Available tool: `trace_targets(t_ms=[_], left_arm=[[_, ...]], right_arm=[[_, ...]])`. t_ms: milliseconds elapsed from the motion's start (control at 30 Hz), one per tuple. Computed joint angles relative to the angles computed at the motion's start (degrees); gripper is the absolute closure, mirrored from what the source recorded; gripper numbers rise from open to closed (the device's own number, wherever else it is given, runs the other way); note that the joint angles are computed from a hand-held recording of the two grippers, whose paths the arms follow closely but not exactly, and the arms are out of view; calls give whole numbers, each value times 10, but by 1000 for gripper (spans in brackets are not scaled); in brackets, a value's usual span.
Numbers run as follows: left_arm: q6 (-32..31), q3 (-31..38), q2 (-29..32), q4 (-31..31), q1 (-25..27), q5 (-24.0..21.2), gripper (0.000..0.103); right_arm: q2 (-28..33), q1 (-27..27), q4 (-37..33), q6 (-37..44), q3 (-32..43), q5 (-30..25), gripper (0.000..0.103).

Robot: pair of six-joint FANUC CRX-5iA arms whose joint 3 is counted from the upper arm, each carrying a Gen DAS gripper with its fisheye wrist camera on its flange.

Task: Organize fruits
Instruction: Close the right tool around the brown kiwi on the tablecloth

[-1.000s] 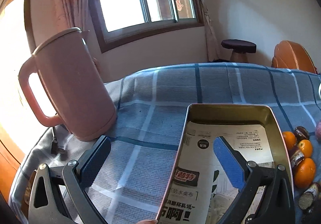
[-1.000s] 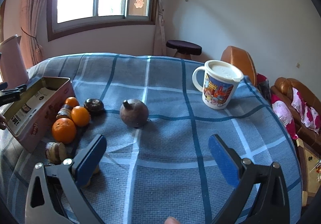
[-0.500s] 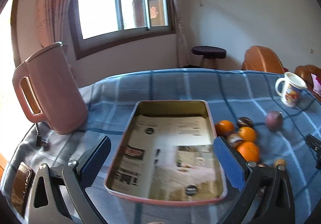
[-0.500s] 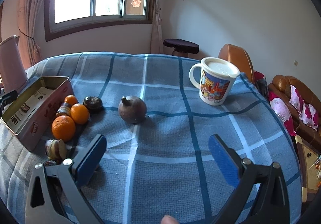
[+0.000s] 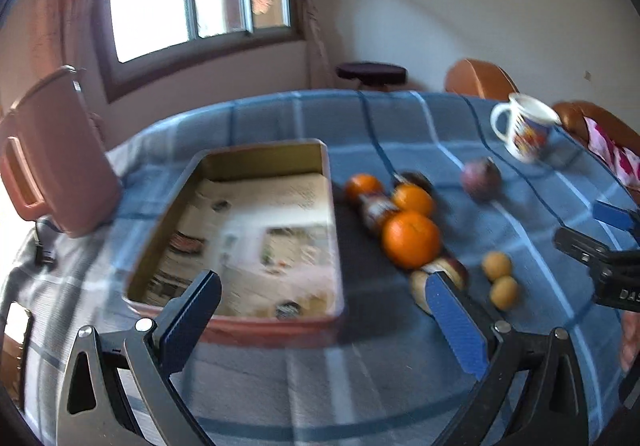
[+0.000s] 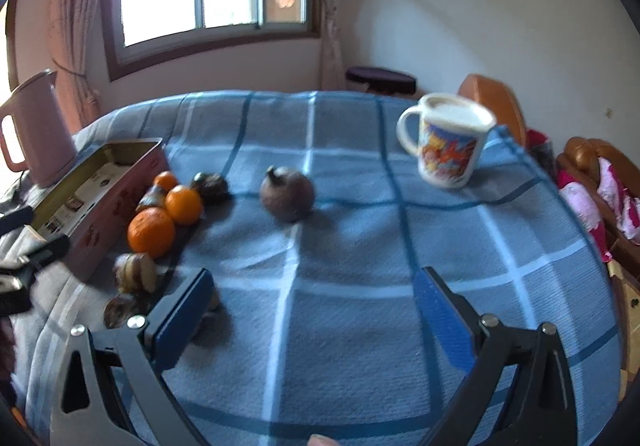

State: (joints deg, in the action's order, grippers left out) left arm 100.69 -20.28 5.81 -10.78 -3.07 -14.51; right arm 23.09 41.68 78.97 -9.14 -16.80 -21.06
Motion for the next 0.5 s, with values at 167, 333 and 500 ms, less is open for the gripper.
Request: trace_targets(t_ms=[167,333,500], left_arm=[[-85,-32,-3,93,1,23,1],[-146,-68,-19,158,9,43,1],[-183,-86,-21,194,11,54,1]], right_arm=[[9,28,-163,157,27,25,26],[21,61,-323,321,63,28,34],[37,76,-436,420,101,20,51]])
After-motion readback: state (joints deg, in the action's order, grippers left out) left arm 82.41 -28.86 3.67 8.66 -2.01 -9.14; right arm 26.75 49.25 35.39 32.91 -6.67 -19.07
